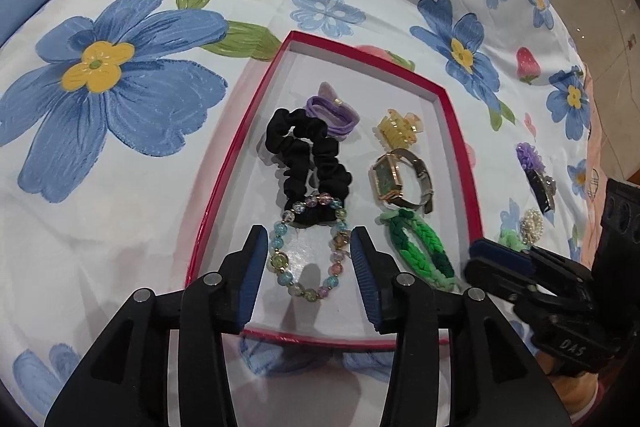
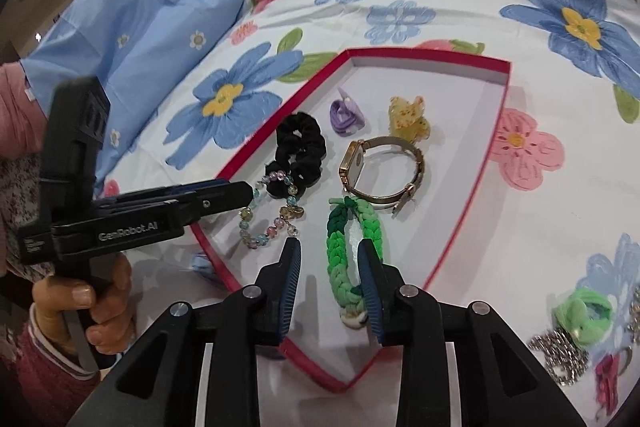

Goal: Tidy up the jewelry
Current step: 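Carry both bracelets into the red tray and open both tools, then lift both open tools from the tray toward the remaining items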

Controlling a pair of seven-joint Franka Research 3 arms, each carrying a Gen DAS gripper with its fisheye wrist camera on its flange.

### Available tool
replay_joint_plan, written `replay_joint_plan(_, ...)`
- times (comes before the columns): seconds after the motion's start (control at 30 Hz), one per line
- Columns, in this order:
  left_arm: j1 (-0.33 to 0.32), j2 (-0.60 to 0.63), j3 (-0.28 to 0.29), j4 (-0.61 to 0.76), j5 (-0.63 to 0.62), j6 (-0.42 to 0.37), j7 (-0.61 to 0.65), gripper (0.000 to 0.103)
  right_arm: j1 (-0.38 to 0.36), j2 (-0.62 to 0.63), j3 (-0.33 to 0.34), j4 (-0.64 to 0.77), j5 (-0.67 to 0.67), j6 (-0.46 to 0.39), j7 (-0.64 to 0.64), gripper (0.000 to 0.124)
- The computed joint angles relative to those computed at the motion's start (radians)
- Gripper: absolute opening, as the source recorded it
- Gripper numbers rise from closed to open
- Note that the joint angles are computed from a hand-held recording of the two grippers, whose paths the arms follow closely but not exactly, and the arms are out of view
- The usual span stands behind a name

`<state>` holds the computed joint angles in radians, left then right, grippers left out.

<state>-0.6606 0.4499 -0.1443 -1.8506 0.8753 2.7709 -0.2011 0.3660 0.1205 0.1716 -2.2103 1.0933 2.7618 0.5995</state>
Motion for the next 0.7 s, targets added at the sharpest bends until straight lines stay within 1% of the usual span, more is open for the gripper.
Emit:
replay_joint_plan(0.13,-0.015,-0.011,-0.004,0.007,0.012,-0.016,-0.005,0.042,-0.013,-0.068,-0.012,-0.056,0.112,0.003,-0.069,0.034)
replay_joint_plan(0.23,-0.029,-0.017,-0.006,0.018,0.032,-0.032,-0.019,0.047,-0.011,-0.112,-0.032,-0.095,0.162,0.014,-0.097,0.035)
replay_joint_plan(0.33,-0.042,-0.018,-0.014,0.04,0.053,-0.043,-0.026,0.048,-0.013,-0.17,-0.059,-0.147,0.226,0.03,-0.136,0.036)
replay_joint_plan(0.4,-0.045,-0.012,-0.023,0.061,0.053,-0.05,-0.01,0.048,-0.014,-0.206,-0.077,-0.179,0.256,0.037,-0.157,0.037)
replay_joint_plan(0.47,-0.055,-0.005,-0.029,0.086,0.055,-0.06,0.004,0.053,-0.018,-0.242,-0.096,-0.21,0.286,0.048,-0.178,0.038)
replay_joint_plan(0.5,-0.061,-0.001,-0.031,0.097,0.057,-0.063,0.01,0.053,-0.021,-0.258,-0.104,-0.225,0.292,0.052,-0.179,0.04)
replay_joint_plan(0.63,-0.08,0.028,-0.043,0.157,0.043,-0.074,0.063,0.054,-0.032,-0.322,-0.134,-0.286,0.321,0.08,-0.195,0.04)
replay_joint_plan(0.7,-0.088,0.054,-0.052,0.194,0.018,-0.08,0.112,0.054,-0.036,-0.343,-0.144,-0.308,0.332,0.092,-0.198,0.042)
